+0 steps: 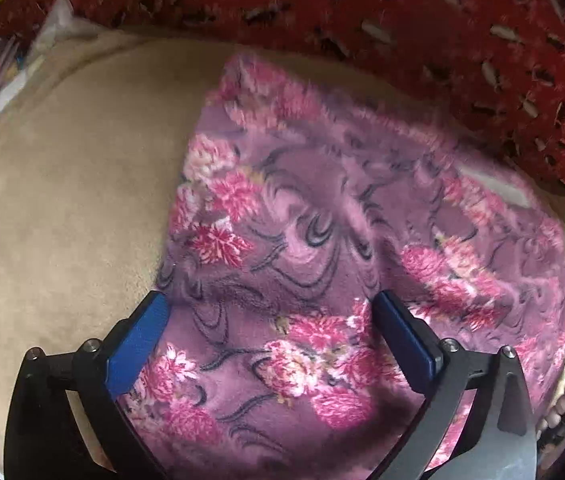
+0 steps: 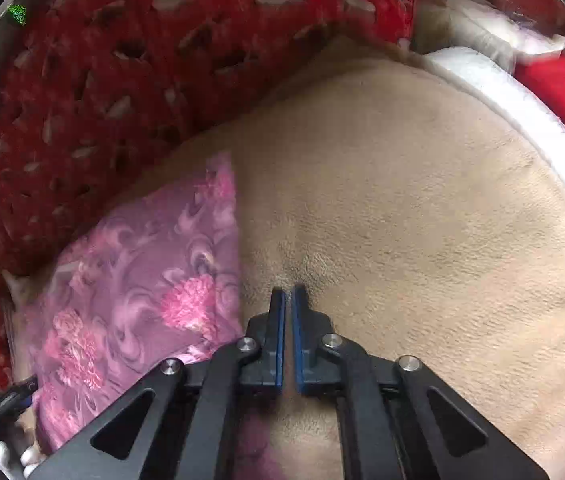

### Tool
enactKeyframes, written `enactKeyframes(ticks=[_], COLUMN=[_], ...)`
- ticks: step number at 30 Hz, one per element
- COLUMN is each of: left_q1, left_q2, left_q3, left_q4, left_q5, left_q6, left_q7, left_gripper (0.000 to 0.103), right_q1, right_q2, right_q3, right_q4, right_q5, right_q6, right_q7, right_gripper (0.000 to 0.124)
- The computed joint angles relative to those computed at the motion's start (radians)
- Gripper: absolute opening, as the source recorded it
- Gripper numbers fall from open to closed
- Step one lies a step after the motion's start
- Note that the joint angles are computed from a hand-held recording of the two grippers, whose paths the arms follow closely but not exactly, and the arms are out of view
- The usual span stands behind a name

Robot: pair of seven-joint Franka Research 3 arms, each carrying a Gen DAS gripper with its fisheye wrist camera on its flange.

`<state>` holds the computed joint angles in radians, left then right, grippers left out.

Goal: Fold small clothes

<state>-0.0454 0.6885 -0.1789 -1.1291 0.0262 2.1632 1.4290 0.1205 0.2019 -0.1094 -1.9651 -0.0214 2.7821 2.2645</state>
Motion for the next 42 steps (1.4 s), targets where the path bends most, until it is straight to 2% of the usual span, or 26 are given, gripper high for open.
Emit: enactKeyframes(ticks=[1, 3, 5, 6, 7, 8, 10, 12, 13, 15, 17, 19, 22, 25, 27, 28, 29, 30, 32, 33, 34, 36, 37, 39, 41, 42], left_q1=[0.010, 0.044, 0.092, 0.096, 0.085, 0.070, 0.064, 0.101, 0.127, 0.162, 0.183, 0.184, 0.206, 0.209, 0.205, 0.203, 0.205, 0.214, 0.225, 0.224, 0.224, 0.218, 0.204, 0.168, 0.159, 0.159], left_q2=[-0.012, -0.087, -0.184, -0.221, -0.248, -0.252, -0.250, -0.306, -0.334, -0.361, -0.353, -0.330, -0.270, -0.179, -0.140, -0.115, -0.087, -0.085, -0.060, -0.045, -0.028, 0.027, 0.046, 0.059, 0.070, 0.071], left_q3=[-0.009, -0.032, -0.065, -0.064, -0.047, -0.031, -0.021, -0.033, -0.041, -0.035, -0.020, 0.001, -0.002, -0.013, -0.021, -0.026, -0.032, -0.040, -0.049, -0.051, -0.057, -0.070, -0.068, -0.057, -0.074, -0.085], left_q4=[-0.011, -0.118, -0.266, -0.322, -0.369, -0.382, -0.382, -0.448, -0.480, -0.502, -0.482, -0.443, -0.355, -0.232, -0.180, -0.147, -0.109, -0.106, -0.074, -0.053, -0.029, 0.052, 0.082, 0.113, 0.134, 0.134], left_q5=[-0.017, -0.071, -0.160, -0.177, -0.159, -0.130, -0.101, -0.176, -0.239, -0.343, -0.403, -0.390, -0.413, -0.403, -0.390, -0.386, -0.386, -0.397, -0.415, -0.417, -0.421, -0.417, -0.397, -0.337, -0.329, -0.338], left_q6=[-0.002, 0.059, 0.149, 0.177, 0.183, 0.167, 0.111, 0.147, 0.165, 0.170, 0.163, 0.156, 0.097, 0.020, -0.020, -0.043, -0.068, -0.079, -0.083, -0.086, -0.099, -0.168, -0.191, -0.207, -0.241, -0.257], left_q7=[0.005, 0.013, 0.054, 0.060, 0.051, 0.042, 0.064, 0.092, 0.111, 0.106, 0.091, 0.050, 0.038, 0.021, 0.011, 0.004, 0.001, 0.006, 0.003, -0.005, -0.008, -0.007, -0.008, 0.010, 0.046, 0.062], left_gripper=[0.101, 0.099, 0.099, 0.099, 0.099, 0.099, 0.098, 0.096, 0.096, 0.096, 0.096, 0.096, 0.096, 0.096, 0.096, 0.096, 0.096, 0.096, 0.096, 0.096, 0.096, 0.096, 0.097, 0.101, 0.101, 0.101], right_q1=[0.011, 0.042, 0.028, 0.023, 0.021, 0.039, 0.061, 0.131, 0.143, 0.142, 0.125, 0.110, 0.131, 0.180, 0.223, 0.240, 0.255, 0.278, 0.271, 0.264, 0.255, 0.249, 0.248, 0.224, 0.270, 0.284], right_q2=[-0.019, -0.066, -0.096, -0.102, -0.103, -0.088, -0.053, -0.059, -0.062, -0.082, -0.088, -0.058, -0.011, 0.059, 0.107, 0.151, 0.174, 0.176, 0.183, 0.171, 0.144, 0.100, 0.082, 0.074, 0.068, 0.069], right_q3=[-0.013, -0.039, -0.006, 0.021, 0.041, 0.039, 0.038, -0.019, -0.013, -0.002, 0.024, 0.060, 0.070, 0.055, 0.025, 0.016, 0.008, -0.014, 0.003, 0.009, 0.013, 0.008, 0.005, 0.022, -0.031, -0.043], right_q4=[-0.010, -0.046, -0.089, -0.107, -0.122, -0.112, -0.081, -0.060, -0.037, -0.047, -0.061, -0.038, 0.031, 0.119, 0.173, 0.226, 0.254, 0.262, 0.298, 0.286, 0.243, 0.174, 0.145, 0.099, 0.060, 0.062], right_q5=[-0.037, -0.169, -0.151, -0.104, -0.062, -0.080, -0.148, -0.385, -0.425, -0.480, -0.459, -0.360, -0.301, -0.291, -0.303, -0.286, -0.335, -0.388, -0.350, -0.325, -0.307, -0.301, -0.290, -0.251, -0.353, -0.388], right_q6=[0.002, 0.053, 0.155, 0.194, 0.213, 0.191, 0.043, -0.006, -0.059, -0.022, 0.054, 0.089, 0.080, 0.069, 0.017, -0.075, -0.112, -0.111, -0.173, -0.153, -0.095, -0.026, -0.017, 0.010, 0.084, 0.083], right_q7=[0.040, 0.149, 0.108, 0.058, 0.007, -0.001, 0.016, 0.191, 0.219, 0.274, 0.247, 0.160, 0.086, 0.065, 0.071, 0.045, 0.058, 0.087, 0.046, 0.030, 0.026, 0.043, 0.046, 0.032, 0.081, 0.100], right_gripper=[0.012, 0.013, 0.028, 0.047, 0.059, 0.060, 0.060, 0.062, 0.062, 0.062, 0.062, 0.062, 0.062, 0.061, 0.061, 0.063, 0.063, 0.064, 0.064, 0.064, 0.064, 0.070, 0.074, 0.075, 0.077, 0.079])
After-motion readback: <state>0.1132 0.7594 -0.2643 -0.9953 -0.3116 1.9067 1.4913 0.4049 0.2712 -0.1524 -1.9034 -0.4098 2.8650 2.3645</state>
